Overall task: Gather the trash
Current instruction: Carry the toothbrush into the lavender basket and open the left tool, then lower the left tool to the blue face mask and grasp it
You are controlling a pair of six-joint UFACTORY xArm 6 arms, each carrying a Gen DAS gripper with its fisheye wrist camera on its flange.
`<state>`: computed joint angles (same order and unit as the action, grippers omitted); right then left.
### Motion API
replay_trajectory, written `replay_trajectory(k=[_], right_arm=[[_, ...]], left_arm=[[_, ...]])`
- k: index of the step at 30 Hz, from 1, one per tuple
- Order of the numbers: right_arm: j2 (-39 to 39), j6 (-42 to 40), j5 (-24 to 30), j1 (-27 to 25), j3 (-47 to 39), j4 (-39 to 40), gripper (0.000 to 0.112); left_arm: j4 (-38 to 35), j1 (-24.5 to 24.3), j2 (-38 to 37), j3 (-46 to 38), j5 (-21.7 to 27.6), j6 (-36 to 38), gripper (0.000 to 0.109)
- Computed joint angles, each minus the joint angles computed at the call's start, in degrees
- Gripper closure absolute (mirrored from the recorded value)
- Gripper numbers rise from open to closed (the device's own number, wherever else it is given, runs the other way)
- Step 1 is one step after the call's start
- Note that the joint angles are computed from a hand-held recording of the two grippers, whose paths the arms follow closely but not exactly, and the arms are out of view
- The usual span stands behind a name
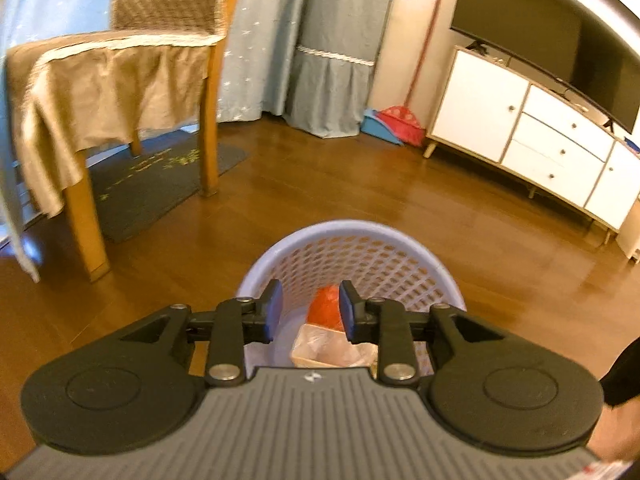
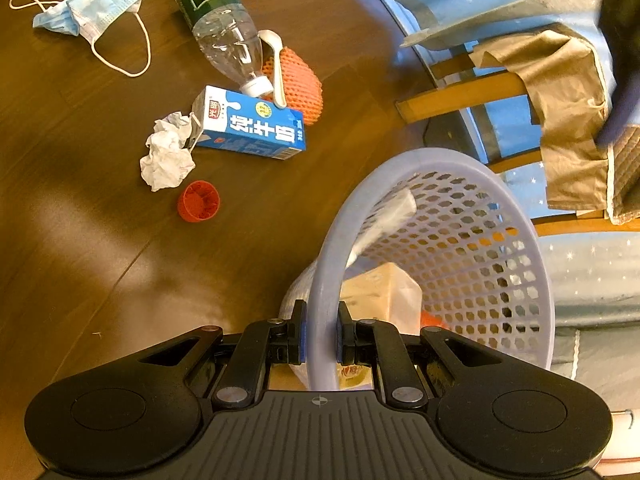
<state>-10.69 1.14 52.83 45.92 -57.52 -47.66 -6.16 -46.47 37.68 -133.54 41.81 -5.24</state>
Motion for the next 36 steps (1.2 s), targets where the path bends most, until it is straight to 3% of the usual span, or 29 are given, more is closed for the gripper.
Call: replay_trajectory(k=[7,14,26,36], right_arm=[[-0.09,-0.08,0.13,0.22,0.25,-0.23,0.103],[0.31,-0.41,0.19,0.53,0.02,-0.24,0.103],[1.19,-0.42,0.30,0.90,-0.72,-0.59,0.103],[1.59,-0.60,0.55,1.03,-1.29,-0.40,0.103]], left_arm=[[4.37,2.78,-18.61,28.37,-5.40,-2.83,0.079],[5.96,6.10,-29.81,44.23,-4.70,-0.75,0.076],[2.85,8.82,-40.32,61.12,-3.74,11.79,0.054],[3.15,8.32,-43.82,70.53,-1.52,17.86,0.044]])
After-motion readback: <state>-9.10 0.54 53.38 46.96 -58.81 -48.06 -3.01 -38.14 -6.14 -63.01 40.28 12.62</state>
